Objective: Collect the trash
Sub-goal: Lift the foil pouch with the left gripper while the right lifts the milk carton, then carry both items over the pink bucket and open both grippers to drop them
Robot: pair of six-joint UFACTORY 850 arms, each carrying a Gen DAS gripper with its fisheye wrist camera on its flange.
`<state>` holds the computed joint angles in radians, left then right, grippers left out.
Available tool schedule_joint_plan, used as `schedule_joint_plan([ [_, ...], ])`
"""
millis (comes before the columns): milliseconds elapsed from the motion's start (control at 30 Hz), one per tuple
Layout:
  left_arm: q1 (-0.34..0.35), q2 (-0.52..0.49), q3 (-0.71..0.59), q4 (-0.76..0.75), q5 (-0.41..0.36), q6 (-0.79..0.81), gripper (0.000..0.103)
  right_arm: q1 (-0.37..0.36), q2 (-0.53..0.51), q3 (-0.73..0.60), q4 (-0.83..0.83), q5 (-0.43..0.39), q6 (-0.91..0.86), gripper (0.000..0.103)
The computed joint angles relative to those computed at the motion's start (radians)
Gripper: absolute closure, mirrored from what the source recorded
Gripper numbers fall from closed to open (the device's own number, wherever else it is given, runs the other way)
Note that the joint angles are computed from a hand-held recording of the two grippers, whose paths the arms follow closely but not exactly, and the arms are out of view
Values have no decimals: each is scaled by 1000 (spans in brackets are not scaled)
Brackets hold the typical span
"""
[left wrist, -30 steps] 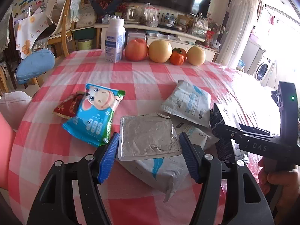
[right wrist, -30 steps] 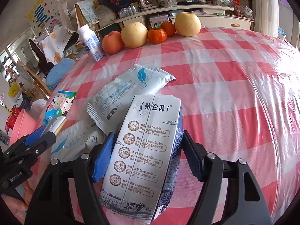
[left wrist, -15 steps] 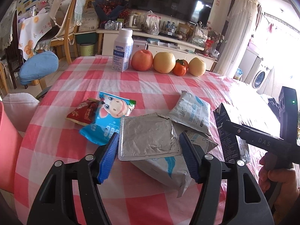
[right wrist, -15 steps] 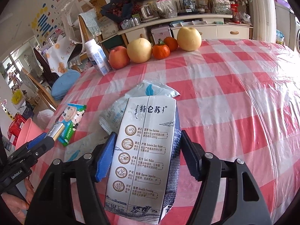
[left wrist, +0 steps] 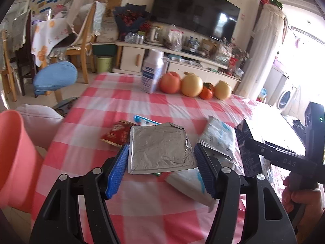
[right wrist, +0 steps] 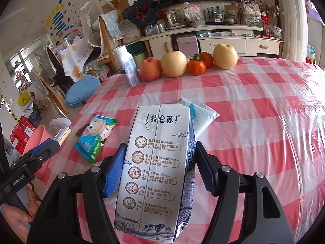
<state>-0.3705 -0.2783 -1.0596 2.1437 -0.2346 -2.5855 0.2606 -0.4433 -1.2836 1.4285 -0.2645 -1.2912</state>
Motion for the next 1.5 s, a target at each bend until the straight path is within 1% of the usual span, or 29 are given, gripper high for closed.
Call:
schedule_joint_plan([
  [133,21,29,28,-24,-32,6,37,24,4,-6,-10,5,2,36],
  [267,39,54,49,-101,-77,77,37,52,8,-15,-30,13,11,36],
  [367,57,75,69,-127,-111,89,37,72,6,-27,-62,8,43,36],
  [433,69,87,79,-174,-140,129,37,88,0,-43,-97,1,79,36],
  [600,99,113,106,-221,-192,147,37,127,-18,-86,-175,-18,156,36],
  [733,137,137,136,-206,-204,93,37,174,-43,-140,-233,-36,208,36],
  [833,158,149,149,-237,-225,106,37,214,-63,-182,-271,-47,236,36],
  [900,172,154,155,-251,-229,103,37,244,-82,-222,-308,-58,263,36],
  [1100,216,164,165,-386,-278,185,37,324,-149,-346,-399,-97,329,36],
  [1233,261,173,182,-422,-276,174,37,369,-209,-446,-462,-125,385,36],
  [1333,291,176,186,-458,-274,181,37,400,-278,-559,-529,-166,457,36],
  [1500,342,182,201,-512,-259,165,37,444,-368,-704,-614,-205,539,36],
])
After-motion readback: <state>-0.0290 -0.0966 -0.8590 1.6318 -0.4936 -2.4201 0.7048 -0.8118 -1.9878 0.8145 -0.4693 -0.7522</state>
